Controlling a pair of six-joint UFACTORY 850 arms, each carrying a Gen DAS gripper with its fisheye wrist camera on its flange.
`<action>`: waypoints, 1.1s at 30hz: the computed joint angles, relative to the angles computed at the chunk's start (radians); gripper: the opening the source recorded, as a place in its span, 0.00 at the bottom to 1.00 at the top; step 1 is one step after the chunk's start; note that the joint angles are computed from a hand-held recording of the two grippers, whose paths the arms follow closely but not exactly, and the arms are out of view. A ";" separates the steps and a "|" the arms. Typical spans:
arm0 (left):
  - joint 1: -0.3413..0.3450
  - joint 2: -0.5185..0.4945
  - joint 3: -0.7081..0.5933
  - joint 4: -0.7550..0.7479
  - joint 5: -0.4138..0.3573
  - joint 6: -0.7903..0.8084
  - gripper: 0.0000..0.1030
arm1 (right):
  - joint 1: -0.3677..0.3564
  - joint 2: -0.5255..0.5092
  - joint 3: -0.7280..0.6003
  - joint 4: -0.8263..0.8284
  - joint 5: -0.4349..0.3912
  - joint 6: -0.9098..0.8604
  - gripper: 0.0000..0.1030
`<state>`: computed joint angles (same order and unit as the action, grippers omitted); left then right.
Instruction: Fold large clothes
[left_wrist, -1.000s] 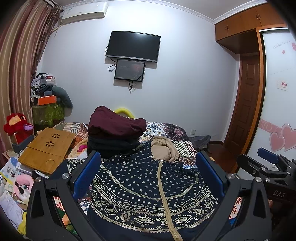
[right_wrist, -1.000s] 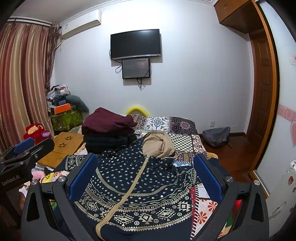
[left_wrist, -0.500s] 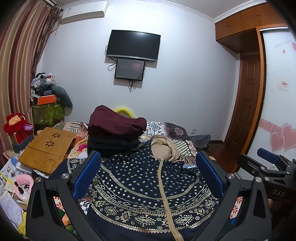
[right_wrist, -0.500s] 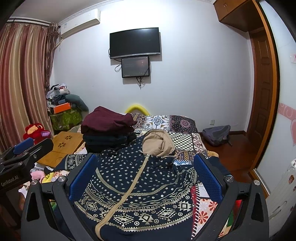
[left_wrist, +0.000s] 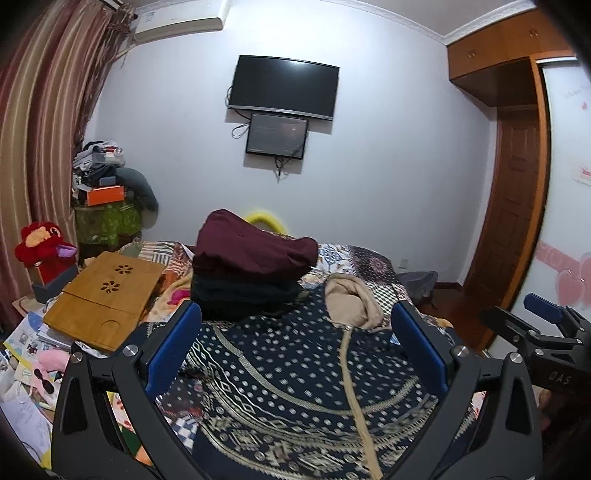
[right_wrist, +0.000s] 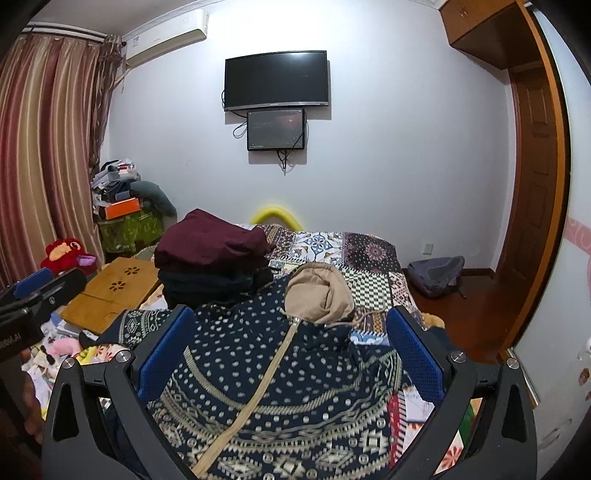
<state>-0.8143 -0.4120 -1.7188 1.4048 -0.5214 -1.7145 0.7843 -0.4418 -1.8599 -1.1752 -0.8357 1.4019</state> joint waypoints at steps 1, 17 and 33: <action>0.009 -0.006 -0.007 -0.004 -0.001 0.002 1.00 | -0.005 -0.012 -0.016 0.006 0.000 -0.014 1.00; 0.301 -0.187 -0.168 -0.836 0.055 0.602 1.00 | -0.138 -0.226 -0.258 0.411 -0.113 -0.282 1.00; 0.544 -0.201 0.094 -2.171 0.206 1.412 0.86 | -0.204 -0.373 -0.443 0.624 -0.211 -0.386 1.00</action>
<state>-0.2702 -0.6125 -1.6251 -0.7659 -0.3158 -0.3025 0.5807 -0.8149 -2.3029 -0.5517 -1.0464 1.0161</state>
